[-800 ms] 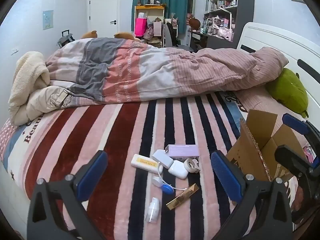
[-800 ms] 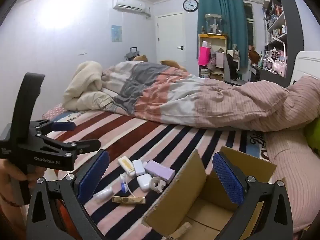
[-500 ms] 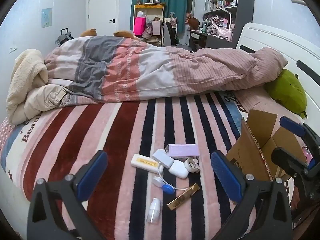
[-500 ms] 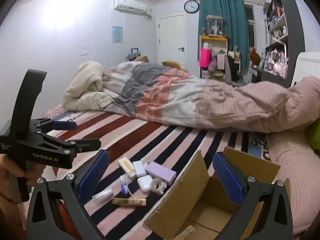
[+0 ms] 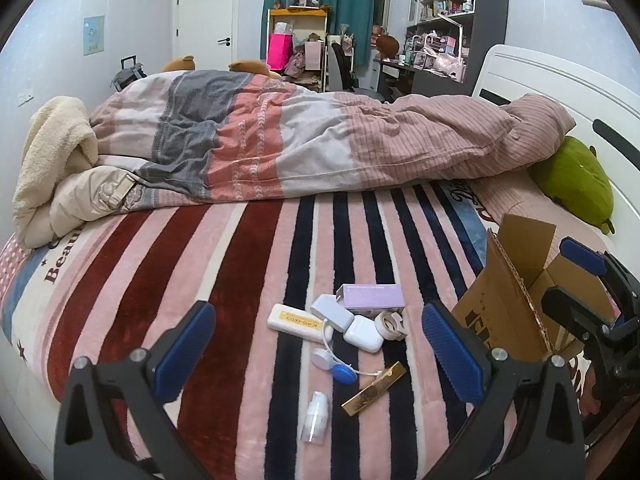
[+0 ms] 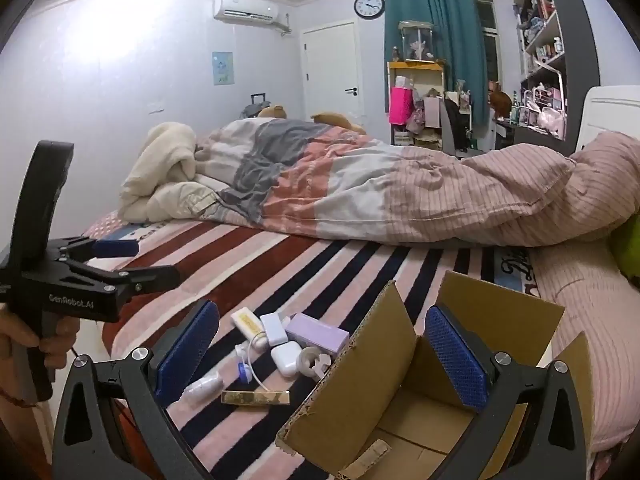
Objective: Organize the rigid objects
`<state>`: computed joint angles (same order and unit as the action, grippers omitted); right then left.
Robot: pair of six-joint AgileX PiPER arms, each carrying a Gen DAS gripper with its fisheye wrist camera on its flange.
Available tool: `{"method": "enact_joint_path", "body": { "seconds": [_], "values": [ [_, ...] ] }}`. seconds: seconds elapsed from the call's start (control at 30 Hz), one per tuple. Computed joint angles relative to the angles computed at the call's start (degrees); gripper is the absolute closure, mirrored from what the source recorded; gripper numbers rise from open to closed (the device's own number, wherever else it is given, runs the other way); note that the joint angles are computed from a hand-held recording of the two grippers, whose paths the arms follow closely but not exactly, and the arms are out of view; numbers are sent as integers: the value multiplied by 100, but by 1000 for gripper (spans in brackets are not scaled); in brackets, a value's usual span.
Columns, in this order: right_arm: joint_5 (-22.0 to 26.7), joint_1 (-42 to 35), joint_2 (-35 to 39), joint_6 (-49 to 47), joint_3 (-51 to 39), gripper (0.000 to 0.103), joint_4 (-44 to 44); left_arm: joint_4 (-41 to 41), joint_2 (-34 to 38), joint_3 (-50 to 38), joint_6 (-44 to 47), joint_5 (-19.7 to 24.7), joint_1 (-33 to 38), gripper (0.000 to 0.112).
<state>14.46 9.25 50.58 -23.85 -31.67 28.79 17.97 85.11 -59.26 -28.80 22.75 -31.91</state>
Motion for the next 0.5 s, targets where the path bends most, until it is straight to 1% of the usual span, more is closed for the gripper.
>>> {"method": "enact_joint_path", "body": {
  "seconds": [0.03,0.13,0.2,0.3,0.33,0.37,0.5],
  "values": [
    [-16,17,23,95,-18,0,-74,88,-2,-2,-99,24,-42,10],
    [-100,49,3,262,37,0,-185,-63,-31,35,117,-1,11,10],
    [-167,42,-4,203,93,0,-75,-2,-64,80,86,5,-21,10],
    [-251,53,-50,297,185,0,-102,432,-68,110,-318,17,-130,10],
    [-280,120,-58,637,187,0,-411,574,-33,102,-466,33,-195,10],
    [-295,144,-53,770,192,0,-526,488,-30,110,-384,13,-182,10],
    [-365,349,-54,2004,206,0,-1700,232,-65,169,-157,-112,-112,10]
  ]
}}
